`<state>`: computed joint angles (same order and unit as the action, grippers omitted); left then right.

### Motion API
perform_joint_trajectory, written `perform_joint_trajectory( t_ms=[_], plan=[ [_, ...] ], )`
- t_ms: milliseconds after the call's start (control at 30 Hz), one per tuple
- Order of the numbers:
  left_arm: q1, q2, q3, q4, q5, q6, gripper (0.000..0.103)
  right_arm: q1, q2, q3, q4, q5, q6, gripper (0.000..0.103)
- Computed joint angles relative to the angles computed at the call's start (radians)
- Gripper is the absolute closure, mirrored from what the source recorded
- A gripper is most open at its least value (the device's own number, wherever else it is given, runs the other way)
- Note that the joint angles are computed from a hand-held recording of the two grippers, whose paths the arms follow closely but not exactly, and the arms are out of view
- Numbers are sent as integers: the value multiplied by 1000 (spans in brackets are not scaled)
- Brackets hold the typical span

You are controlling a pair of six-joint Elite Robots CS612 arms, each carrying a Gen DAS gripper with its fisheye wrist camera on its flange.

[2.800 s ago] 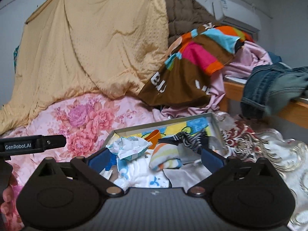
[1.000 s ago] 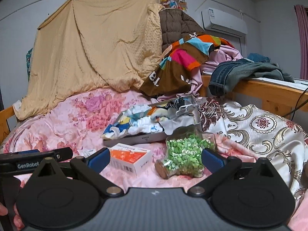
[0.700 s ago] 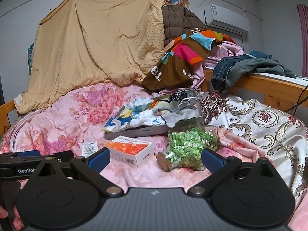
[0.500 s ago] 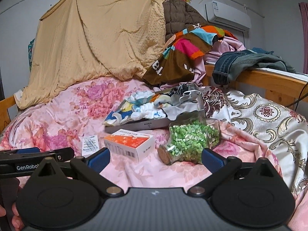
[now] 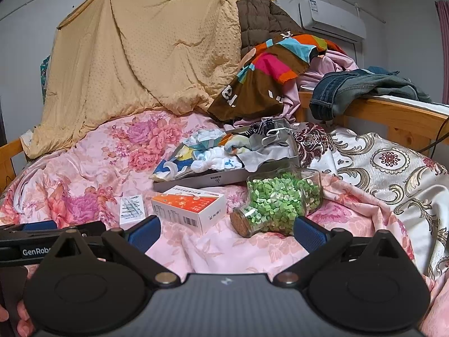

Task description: Organize soft objects

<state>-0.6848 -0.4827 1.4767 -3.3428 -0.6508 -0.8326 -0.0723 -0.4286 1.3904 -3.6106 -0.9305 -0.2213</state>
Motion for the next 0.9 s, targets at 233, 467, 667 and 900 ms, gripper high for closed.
perform_joint_trajectory(
  t_ms=[233, 467, 667, 900],
  plan=[
    [1, 0, 1, -4, -2, 3, 1, 0, 0, 0, -1, 0, 1, 0],
    [0, -12, 12, 41, 18, -28, 1, 0, 1, -1, 0, 0, 1, 0],
    [0, -9, 20, -26, -3, 1, 1, 0, 0, 0, 0, 1, 0, 0],
    [2, -1, 17, -71, -33, 18, 1, 1, -1, 2, 2, 0, -2, 0]
  ],
)
